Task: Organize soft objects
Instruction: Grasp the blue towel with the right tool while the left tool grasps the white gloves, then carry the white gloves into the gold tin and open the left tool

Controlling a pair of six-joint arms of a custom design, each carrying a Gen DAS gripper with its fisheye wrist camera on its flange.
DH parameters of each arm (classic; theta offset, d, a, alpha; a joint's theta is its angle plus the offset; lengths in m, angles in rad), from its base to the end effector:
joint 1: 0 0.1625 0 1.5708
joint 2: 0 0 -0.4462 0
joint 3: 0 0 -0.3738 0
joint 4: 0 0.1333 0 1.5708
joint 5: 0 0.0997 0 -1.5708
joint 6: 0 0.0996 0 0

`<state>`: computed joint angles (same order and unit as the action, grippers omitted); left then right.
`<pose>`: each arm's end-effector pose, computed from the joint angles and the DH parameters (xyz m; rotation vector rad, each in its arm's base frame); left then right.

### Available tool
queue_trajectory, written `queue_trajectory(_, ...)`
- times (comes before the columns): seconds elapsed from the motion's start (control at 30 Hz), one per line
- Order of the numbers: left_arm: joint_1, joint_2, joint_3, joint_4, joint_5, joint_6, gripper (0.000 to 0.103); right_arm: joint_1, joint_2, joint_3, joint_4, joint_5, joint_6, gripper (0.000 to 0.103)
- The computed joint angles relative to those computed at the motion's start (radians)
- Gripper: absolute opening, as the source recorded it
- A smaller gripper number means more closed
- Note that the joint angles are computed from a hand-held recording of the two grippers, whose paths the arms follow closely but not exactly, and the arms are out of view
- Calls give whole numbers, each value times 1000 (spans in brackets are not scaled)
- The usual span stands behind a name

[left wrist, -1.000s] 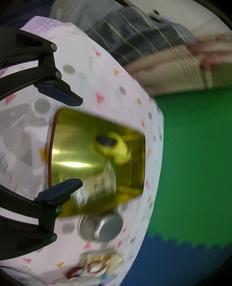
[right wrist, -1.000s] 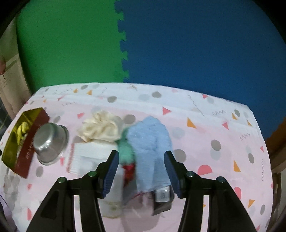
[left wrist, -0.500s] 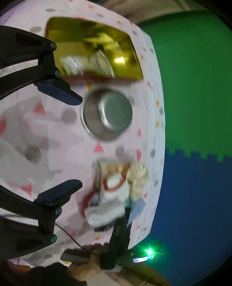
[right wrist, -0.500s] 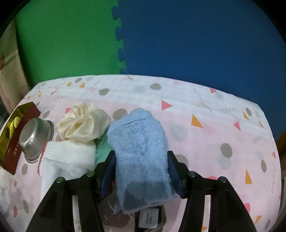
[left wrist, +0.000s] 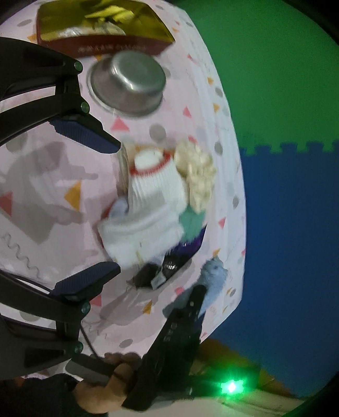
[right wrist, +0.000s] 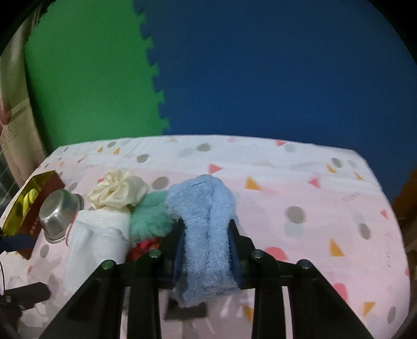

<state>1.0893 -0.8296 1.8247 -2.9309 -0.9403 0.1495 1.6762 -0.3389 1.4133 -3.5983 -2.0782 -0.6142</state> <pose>-0.1200 -0.6443 0.1385 0.6369 2.4395 -0.5937 0.1610 -0.7146 0.0130 0.5108 -2.2143 0.9783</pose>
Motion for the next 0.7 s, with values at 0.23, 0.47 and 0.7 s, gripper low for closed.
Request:
queue_trajectory(0.23,7,78,-87,57,23,-41,74,-41,-47,119,-149,-71,-7,30)
queue_trajectory(0.47,19,83,-112,153,-48,-97,22,-98,-57,157,-115,-57,62,30)
queue_trajectory(0.7,-1,35,-53,110,-57,-58,17,-101,-49,154,-101,-57,76,33)
